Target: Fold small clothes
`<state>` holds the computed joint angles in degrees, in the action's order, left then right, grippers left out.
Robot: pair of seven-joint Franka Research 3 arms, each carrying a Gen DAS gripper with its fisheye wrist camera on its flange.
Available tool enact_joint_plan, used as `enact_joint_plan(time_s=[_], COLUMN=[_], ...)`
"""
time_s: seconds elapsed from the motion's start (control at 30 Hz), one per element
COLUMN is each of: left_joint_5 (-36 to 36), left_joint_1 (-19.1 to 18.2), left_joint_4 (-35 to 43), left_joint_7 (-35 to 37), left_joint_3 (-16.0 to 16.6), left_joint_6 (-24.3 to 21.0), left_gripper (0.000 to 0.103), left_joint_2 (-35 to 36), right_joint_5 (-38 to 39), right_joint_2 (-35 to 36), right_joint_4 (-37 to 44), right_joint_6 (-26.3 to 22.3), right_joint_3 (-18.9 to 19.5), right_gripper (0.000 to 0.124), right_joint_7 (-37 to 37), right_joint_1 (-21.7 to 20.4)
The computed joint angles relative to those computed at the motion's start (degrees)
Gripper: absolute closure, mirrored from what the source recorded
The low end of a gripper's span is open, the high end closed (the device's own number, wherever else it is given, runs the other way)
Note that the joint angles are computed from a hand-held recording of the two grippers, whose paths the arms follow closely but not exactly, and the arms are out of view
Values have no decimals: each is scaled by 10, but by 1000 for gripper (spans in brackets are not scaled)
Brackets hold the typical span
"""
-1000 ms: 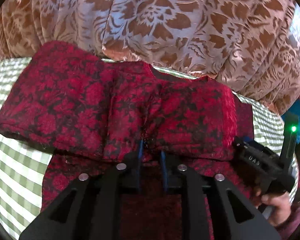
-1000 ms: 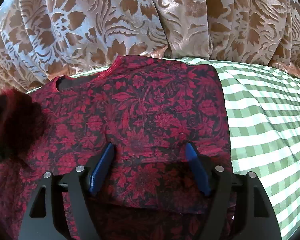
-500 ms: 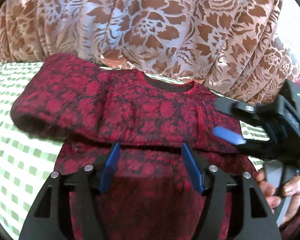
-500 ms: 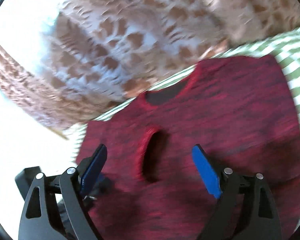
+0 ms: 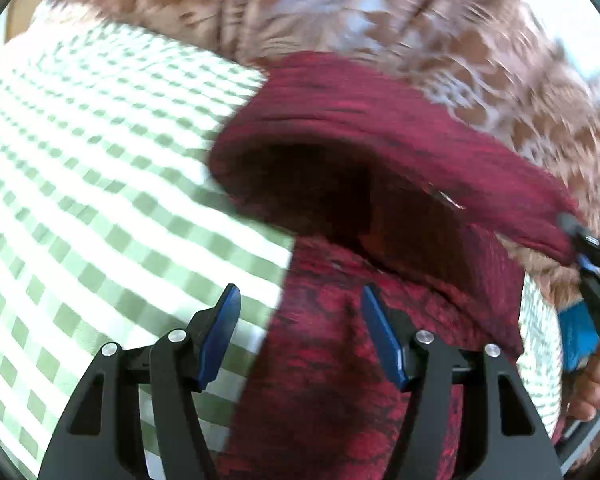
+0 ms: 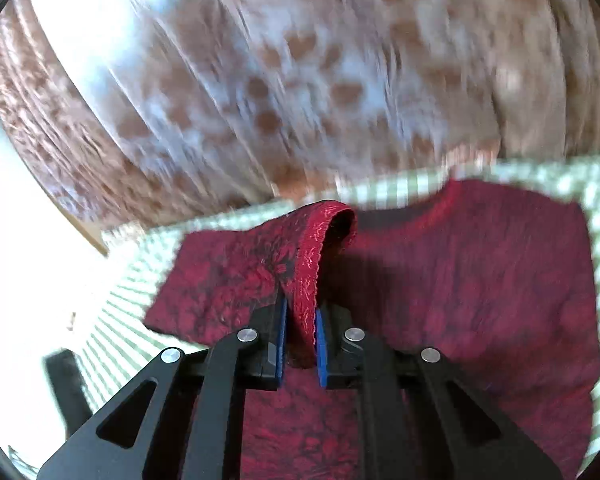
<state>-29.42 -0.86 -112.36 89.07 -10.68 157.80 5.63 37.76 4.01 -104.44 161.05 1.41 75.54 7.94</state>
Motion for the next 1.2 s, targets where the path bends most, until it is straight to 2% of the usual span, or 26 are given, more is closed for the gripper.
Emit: enact_joint_plan(time_s=[0.07,0.2,0.4,0.53,0.63,0.7,0.77,0.87,1.0,1.07,1.2], left_joint_5=[-4,1,32,51,32,-5,-26,-34,-53,-69,-71], left_joint_1=[4,9,11,9,14,22,28,39,59,73,87], left_joint_4=[1,1,-2,5,23,47,78,138,224,281,385], left_joint_7=[-13,-29,-38,-37,-14,17,35,40,42,46,42], left_joint_3=[4,6,9,11,8,4,1,-5,-24,-40,-65], left_joint_6=[-1,-3,-6,-11,-20,-33,-48,-71,-111,-147,-208], left_gripper=[41,41,41,41,39,36,34,32,32,31,30], left_joint_2=[3,6,1,-2,2,13,30,71,135,179,254], right_joint_5=[14,-24,-142,-138,-113,-117,-152,-177,-166,-181,-246], right_joint_2=[-16,-34,-15,12,19,14,5,-16,-31,-20,8], right_joint_4=[-4,-24,-56,-53,-59,-63,-71,-89,-91,-74,-51], right_joint_6=[13,25,8,-31,-34,-33,-28,5,21,12,3], right_joint_3=[-4,-26,-54,-59,-52,-52,-58,-58,-50,-45,-47], right_gripper=[113,113,113,113,113,110,91,75,74,74,74], right_joint_7=[-14,26,170,194,171,172,197,199,145,127,151], right_joint_1=[-6,-23,-57,-77,-86,-86,-83,-82,-77,-71,-59])
